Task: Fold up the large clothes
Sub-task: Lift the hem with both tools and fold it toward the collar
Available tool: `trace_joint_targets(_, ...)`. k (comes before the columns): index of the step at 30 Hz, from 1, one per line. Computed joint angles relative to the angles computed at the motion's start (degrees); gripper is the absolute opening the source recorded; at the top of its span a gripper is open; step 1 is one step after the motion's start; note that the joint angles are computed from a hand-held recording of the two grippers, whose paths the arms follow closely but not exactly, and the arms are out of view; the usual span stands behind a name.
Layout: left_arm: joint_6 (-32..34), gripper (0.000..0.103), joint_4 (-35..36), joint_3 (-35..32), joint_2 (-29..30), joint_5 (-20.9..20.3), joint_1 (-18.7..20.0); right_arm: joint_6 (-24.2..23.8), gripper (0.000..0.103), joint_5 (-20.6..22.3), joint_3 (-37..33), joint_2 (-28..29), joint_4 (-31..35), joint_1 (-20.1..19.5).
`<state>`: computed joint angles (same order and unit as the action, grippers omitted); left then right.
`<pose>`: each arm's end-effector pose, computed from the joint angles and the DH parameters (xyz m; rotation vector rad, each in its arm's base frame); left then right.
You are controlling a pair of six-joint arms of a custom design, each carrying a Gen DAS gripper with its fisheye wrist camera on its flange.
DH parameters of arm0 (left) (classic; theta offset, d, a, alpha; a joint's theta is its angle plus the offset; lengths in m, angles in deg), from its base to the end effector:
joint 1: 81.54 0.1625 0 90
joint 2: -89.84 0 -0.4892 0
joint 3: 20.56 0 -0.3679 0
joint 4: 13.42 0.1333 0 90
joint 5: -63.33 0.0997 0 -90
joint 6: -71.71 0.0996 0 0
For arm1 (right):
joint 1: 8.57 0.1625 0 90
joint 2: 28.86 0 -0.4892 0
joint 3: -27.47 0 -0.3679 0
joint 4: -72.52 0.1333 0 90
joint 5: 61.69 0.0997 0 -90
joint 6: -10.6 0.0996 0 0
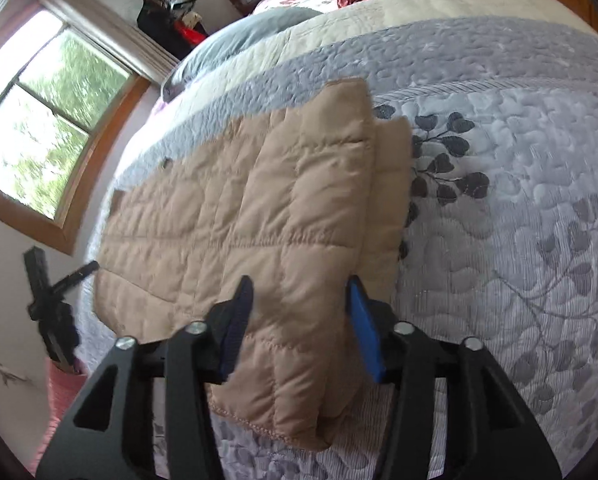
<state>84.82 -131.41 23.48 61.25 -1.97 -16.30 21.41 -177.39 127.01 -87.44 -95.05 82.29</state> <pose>-0.2186 -0.8915 0.2319 0.8187 2.5877 -0.3569 0.1001 -0.6650 0.3262 -0.4237 -2.5901 0.9220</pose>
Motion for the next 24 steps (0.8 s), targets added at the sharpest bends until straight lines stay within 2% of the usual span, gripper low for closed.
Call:
trace_joint_targets(2, 0.37, 0.032, -1.78, 1.59, 0.10, 2.02, -0.52, -0.44, 0.013, -2.59, -1.16, 1.10, 0.64, 0.86)
trace_joint_targets(3, 0.16, 0.018, -1.84, 1.55, 0.22, 2.09, -0.55, -0.40, 0.010, -2.16, -1.37, 1.19, 0.71, 0.95)
trace_joint_targets(4, 0.00, 0.010, -2.42, 1.69, 0.18, 1.45, -0.62, -0.60, 0.008, -2.35, -1.60, 1.34, 0.40, 1.20)
trace_joint_targets(6, 0.74, 0.007, -6.56, 3.25, -0.46, 0.99, -1.11, -2.10, 0.007, -4.80, -2.24, 1.80, -1.31, 2.29)
trace_joint_targets(9, 1.34, 0.006, -12.32, 4.00, -0.70, -0.44, -1.60, -3.27, 0.007, -4.23, -2.94, 1.68, -4.49, 2.97)
trace_joint_targets(11, 2.56, 0.006, -15.13, 3.65, -0.04, 0.04, -1.79, -3.91, 0.007, -4.98, -4.40, 2.22, -4.95, 3.15)
trace_joint_targets(13, 2.21, 0.006, -12.25, 0.57, 1.98, 2.23, -1.67, -2.91, 0.007, -7.10, -6.68, 3.49, -2.54, 2.83)
trace_joint_targets(15, -0.31, 0.006, -4.61, -5.48, 5.26, 3.46, -0.73, -0.94, 0.007, -6.95, -8.09, 4.31, 0.36, 1.56)
trace_joint_targets(17, -1.95, 0.009, 0.78, -9.98, 7.64, 2.51, 0.35, 1.74, 0.008, -5.72, -8.70, 5.09, 3.43, -0.17)
trace_joint_targets(19, -1.22, 0.011, -0.10, -9.57, 7.79, 1.72, 0.78, 2.42, 0.010, -3.56, -7.93, 5.20, 2.95, -1.49)
trace_joint_targets(21, 0.55, 0.011, -2.26, -7.87, 7.53, 3.49, 0.37, 2.63, 0.011, -2.29, -7.29, 5.37, 2.01, -2.33)
trace_joint_targets(24, 0.21, 0.014, -1.29, -8.04, 7.54, 5.54, -0.31, 3.23, 0.014, -3.83, -7.13, 5.02, 2.78, -1.79)
